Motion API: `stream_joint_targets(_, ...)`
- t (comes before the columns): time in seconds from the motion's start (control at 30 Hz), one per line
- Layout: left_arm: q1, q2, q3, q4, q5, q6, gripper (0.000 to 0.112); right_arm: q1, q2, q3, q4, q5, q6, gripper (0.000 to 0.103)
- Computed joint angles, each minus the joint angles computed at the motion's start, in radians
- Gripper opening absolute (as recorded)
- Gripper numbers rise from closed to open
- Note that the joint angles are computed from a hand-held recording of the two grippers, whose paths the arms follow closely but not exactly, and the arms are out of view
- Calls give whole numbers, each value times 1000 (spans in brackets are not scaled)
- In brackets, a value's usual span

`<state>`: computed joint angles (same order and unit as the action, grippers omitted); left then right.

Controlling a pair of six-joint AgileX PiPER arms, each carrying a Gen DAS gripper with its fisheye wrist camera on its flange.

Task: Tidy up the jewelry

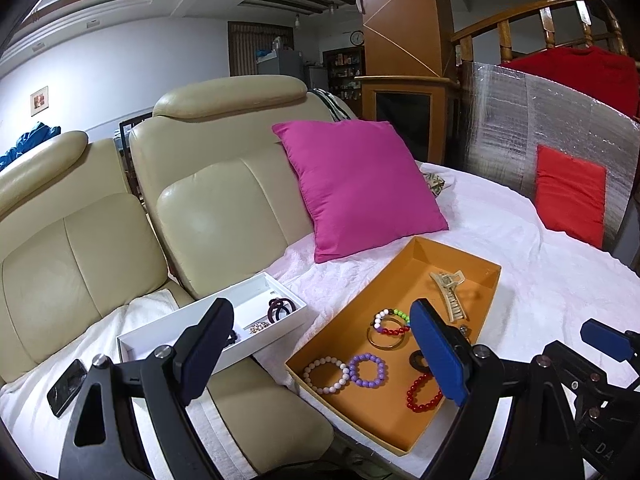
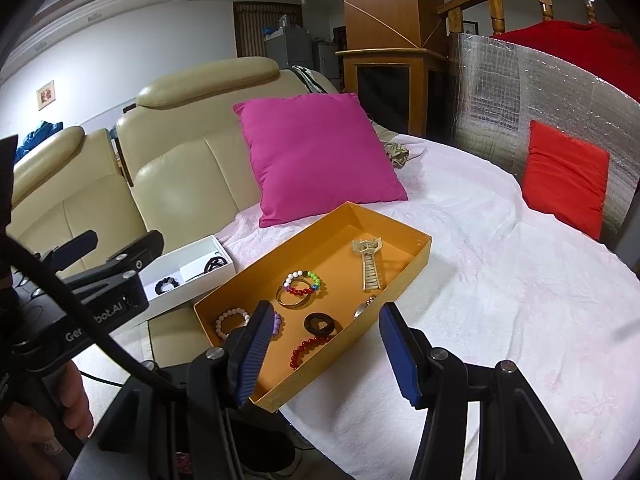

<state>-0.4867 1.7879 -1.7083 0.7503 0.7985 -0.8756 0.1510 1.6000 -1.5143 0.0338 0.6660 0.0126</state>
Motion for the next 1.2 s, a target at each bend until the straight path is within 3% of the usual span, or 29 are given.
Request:
stream_joint_targets(0.5, 35, 33, -2, 76, 27, -86, 95, 34, 58, -47, -47, 16, 59, 59)
stream_joint_targets(0.63, 47, 31, 14, 101, 20, -120, 95, 38, 75, -60, -48, 19, 64, 59)
stream_joint_targets(0.7, 58, 12, 49, 116, -20, -136, 95, 37, 82, -67, -40, 23, 57, 59)
stream_joint_targets(0.8, 81, -6, 75, 101, -68, -126, 95, 40, 93, -76, -39, 23, 55, 59)
stream_joint_targets(1.03, 96, 30, 34, 54, -33, -37, 95, 51, 121, -100, -32, 20, 49, 59)
stream_joint_targets(1.2, 112, 30, 35, -32, -90, 30, 95, 50, 138, -111, -18, 6, 34, 59)
